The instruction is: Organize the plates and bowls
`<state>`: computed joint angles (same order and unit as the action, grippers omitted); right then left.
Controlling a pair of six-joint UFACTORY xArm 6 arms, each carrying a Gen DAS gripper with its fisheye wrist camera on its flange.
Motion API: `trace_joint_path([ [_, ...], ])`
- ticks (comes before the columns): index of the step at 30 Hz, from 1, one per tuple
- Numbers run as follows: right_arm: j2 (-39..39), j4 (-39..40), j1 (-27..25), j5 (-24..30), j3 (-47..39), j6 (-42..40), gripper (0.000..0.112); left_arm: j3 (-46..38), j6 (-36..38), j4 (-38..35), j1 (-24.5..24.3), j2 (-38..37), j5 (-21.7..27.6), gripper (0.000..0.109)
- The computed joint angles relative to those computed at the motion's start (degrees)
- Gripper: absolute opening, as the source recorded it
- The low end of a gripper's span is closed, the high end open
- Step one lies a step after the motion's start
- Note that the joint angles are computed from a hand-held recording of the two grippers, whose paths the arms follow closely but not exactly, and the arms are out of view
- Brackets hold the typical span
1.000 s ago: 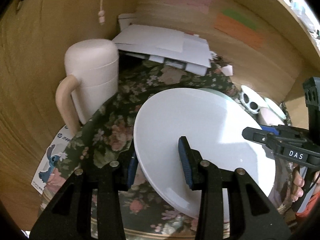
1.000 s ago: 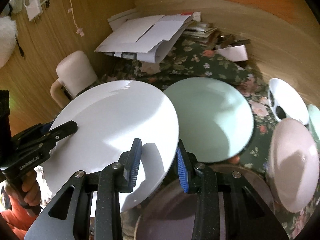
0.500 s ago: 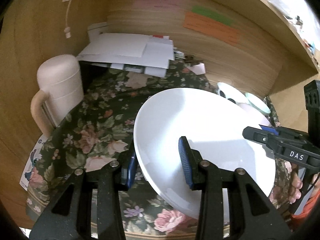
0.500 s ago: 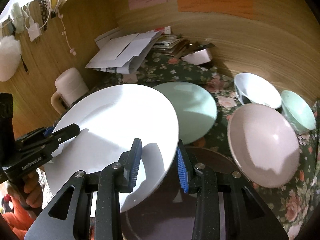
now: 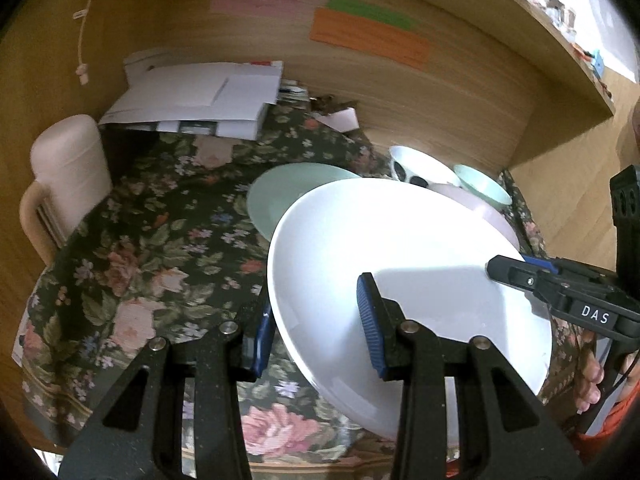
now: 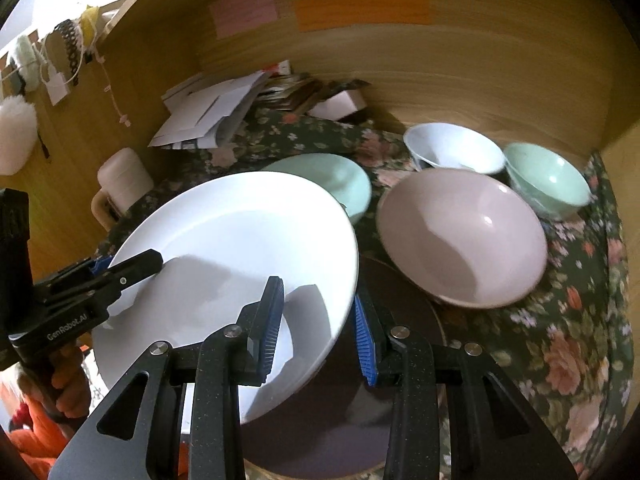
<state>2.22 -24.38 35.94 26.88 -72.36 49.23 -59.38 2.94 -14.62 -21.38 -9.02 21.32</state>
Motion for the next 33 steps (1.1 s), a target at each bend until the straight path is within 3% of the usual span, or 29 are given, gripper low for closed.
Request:
trace_joint_path([
  [18, -5.0, 2.6, -1.6, -3.4, 10.4, 3.5, 0.031, 0.8, -1.4, 0.8, -3.2, 1.6, 3.3, 0.039],
  [33, -4.0, 5.7, -2.4, -3.5, 11.4, 2.1, 0.031, -0.5, -0.4, -0.2, -3.6, 4.9, 4.2, 0.039],
])
